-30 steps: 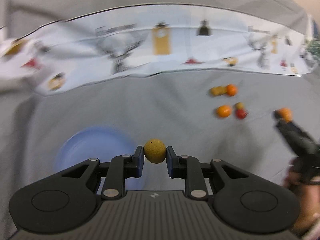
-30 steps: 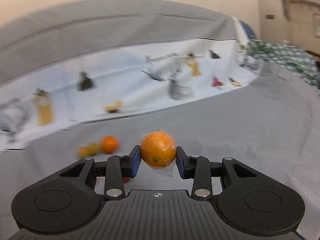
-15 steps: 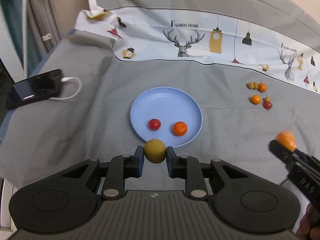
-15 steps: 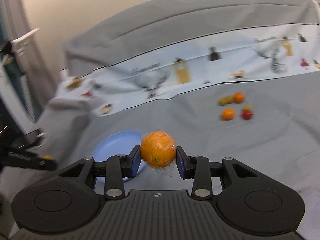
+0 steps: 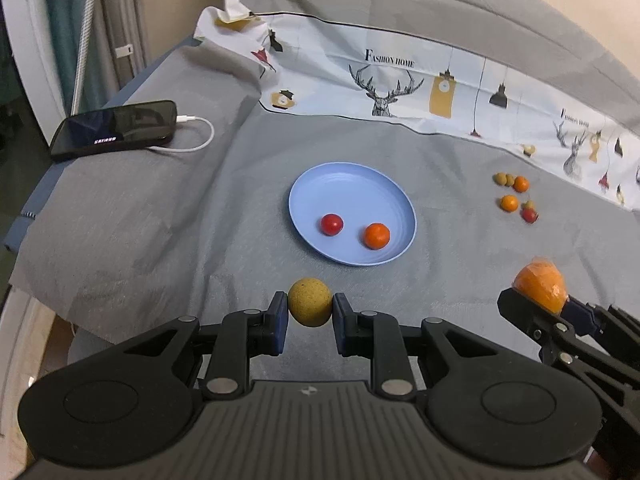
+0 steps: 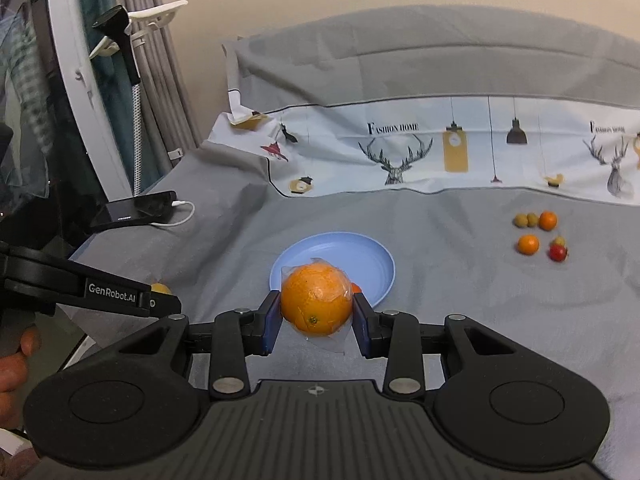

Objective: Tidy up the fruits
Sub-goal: 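Carry the yellow fruit and orange over the blue plate with both tools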

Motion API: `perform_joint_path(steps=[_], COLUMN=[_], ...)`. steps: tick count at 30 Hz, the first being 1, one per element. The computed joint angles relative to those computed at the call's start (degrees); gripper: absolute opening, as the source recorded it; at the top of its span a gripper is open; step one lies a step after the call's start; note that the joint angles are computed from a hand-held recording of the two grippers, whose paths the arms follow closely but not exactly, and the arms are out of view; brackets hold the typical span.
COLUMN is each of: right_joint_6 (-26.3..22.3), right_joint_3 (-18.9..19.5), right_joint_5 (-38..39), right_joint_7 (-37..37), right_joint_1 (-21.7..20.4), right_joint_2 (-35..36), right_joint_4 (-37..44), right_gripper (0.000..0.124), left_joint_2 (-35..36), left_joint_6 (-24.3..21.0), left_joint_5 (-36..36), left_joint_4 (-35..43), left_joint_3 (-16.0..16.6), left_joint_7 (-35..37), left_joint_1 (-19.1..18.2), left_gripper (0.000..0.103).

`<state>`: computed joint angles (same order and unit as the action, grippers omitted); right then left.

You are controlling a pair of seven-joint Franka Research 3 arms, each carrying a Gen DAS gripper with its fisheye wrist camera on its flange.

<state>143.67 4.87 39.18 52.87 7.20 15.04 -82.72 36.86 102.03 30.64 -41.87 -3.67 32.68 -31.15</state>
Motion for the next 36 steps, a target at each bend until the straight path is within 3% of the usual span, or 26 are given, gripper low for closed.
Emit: perform_joint_path(steps=[12,36], right_joint_6=[1.7,0.0], right_joint_3=[0.1,-0.2], right_joint_5=[0.0,-4.0], right_joint_7=[-2.4,1.5], right_joint_1=[0.8,1.4], right_joint_2=[-2.0,0.9], right_joint_4=[-2.4,1.0], right_gripper=[0.039,0.039], left_joint_2=[-5.0,0.0], left_joint_6=[3.4,-0.1], left_joint_5=[1.2,-1.0], left_joint_4=[-8.1,-1.0], left_joint_3=[-1.5,-0.9], left_joint_7=[-3.0,-1.2], left_joint_1=[1.4,1.5], left_gripper=[0.026,0.026])
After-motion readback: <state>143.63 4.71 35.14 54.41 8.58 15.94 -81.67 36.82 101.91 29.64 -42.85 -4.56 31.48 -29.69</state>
